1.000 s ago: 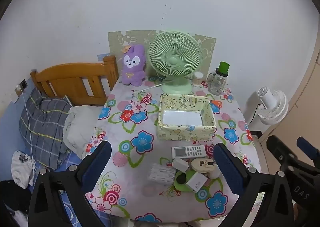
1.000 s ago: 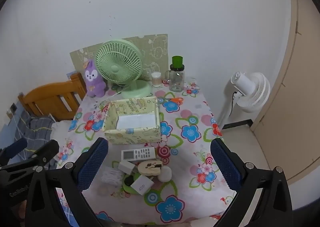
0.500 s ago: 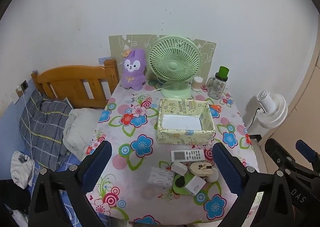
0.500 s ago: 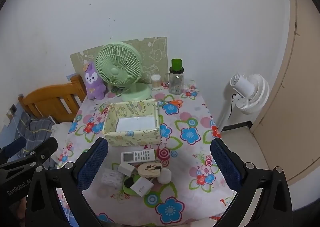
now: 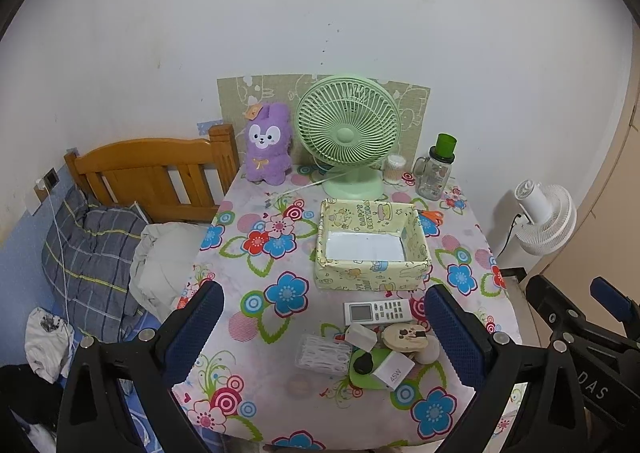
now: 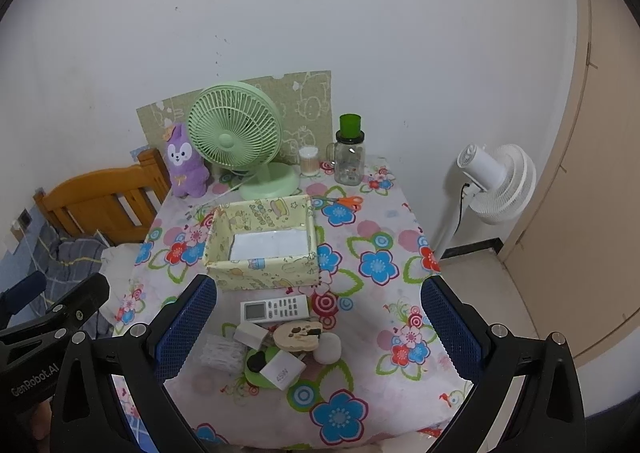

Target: Organize rigid objects

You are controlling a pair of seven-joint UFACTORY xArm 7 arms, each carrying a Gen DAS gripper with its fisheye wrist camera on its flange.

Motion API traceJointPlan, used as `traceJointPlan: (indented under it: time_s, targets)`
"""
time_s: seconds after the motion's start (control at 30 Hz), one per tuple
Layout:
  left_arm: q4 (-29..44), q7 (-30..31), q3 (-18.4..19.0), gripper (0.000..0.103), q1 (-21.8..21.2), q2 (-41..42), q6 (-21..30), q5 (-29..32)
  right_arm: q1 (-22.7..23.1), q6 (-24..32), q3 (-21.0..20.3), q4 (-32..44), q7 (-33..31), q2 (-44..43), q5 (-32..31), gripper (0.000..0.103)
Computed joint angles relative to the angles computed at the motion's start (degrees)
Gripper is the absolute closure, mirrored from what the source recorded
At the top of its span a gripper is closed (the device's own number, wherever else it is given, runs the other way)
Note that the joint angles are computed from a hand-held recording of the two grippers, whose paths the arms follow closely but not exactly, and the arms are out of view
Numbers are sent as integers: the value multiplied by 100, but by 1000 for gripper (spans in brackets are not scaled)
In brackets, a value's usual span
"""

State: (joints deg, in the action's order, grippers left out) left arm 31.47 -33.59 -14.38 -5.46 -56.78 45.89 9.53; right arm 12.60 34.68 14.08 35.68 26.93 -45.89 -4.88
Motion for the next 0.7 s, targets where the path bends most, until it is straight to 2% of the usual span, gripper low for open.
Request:
traceJointPlan:
  time_s: [0.7]
  targets:
    - [-1, 82, -12, 2, -39, -38, -22, 45, -88, -22, 95, -79, 125, -174, -144, 0]
